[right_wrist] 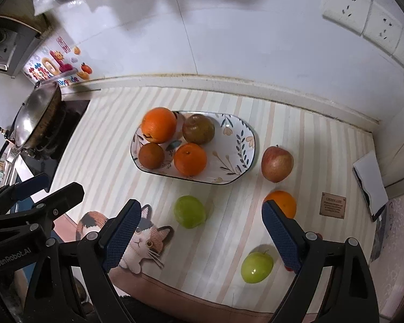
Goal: Organize fruits
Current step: 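Withdraw both tools and move toward the green apple and orange, then grasp the green apple with the left tool while the right tool grasps an orange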
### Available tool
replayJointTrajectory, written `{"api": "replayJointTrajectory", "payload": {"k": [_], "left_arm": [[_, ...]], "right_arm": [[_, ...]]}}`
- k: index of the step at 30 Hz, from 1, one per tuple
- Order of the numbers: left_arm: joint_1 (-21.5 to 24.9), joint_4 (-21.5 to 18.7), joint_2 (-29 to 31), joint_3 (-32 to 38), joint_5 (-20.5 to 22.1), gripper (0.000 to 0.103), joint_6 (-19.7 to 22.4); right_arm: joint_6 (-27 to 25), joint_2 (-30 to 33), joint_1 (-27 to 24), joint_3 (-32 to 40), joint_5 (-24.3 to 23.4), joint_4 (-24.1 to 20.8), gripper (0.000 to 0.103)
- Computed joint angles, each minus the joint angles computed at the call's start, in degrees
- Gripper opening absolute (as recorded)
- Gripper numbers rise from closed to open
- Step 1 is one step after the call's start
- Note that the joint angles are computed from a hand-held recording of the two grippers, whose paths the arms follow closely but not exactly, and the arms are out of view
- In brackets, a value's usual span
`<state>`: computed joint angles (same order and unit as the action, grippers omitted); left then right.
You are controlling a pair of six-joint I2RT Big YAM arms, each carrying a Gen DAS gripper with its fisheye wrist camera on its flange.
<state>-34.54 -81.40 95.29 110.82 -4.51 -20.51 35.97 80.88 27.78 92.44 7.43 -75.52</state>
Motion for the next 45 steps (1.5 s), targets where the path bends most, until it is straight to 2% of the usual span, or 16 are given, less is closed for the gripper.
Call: {"api": "replayJointTrajectory", "payload": {"k": [10, 18, 24, 28, 31, 33, 34, 36, 37, 40, 42, 45], "left_arm": [[-0.6, 0.5, -0.4, 0.5, -0.2, 0.083, -1.2], [-1.6, -2.3, 5.8, 2.7, 2.1, 0.083, -2.3], [-2.2, -6.9, 14.0, 5.5, 7.2, 0.083, -2.3], [-2.0, -10.0, 19.4, 7.8, 12.2, 0.083, -3.0], [-2.0, -11.1, 22.5, 9.0, 15.6, 0.083, -3.8], [-2.1, -10.4, 23.4, 8.9, 17.5, 0.083, -4.3], [-2.1, -10.1, 23.8, 8.9, 18.4, 0.079, -4.9], [-2.0, -9.4, 24.8, 9.0, 20.1, 0.062, -6.0], [-2.2, -9.6, 25.4, 9.5, 19.6, 0.058, -6.3], [-2.8, -7.3, 24.8, 8.6, 18.0, 0.057, -6.4], [-3.2, -7.9, 24.9, 9.0, 16.7, 0.057, -5.1], [-3.7, -8.1, 23.4, 6.9, 15.1, 0.057, -3.3]], "right_arm": [[1.7, -2.8, -0.3, -0.9, -0.3, 1.0, 0.093], [5.7, -5.9, -8.5, -10.1, -5.2, 3.2, 0.093], [6.4, -4.9, -16.1, -18.8, -12.4, 6.9, 0.093], [6.1, -2.4, -18.0, -21.2, -14.2, 9.6, 0.093], [5.6, -0.3, -18.7, -21.6, -14.5, 11.2, 0.088], [5.2, 1.2, -19.2, -21.7, -14.9, 12.1, 0.078], [5.1, 1.8, -19.2, -21.7, -14.7, 12.4, 0.076], [4.5, 3.5, -19.3, -21.6, -14.4, 12.6, 0.071], [4.2, 4.2, -19.3, -21.3, -14.3, 12.4, 0.070], [3.0, 5.1, -19.0, -21.1, -13.7, 12.9, 0.069], [1.8, 5.2, -18.6, -21.1, -13.8, 13.0, 0.069], [0.2, 4.9, -17.8, -21.7, -17.0, 12.9, 0.069]]}}
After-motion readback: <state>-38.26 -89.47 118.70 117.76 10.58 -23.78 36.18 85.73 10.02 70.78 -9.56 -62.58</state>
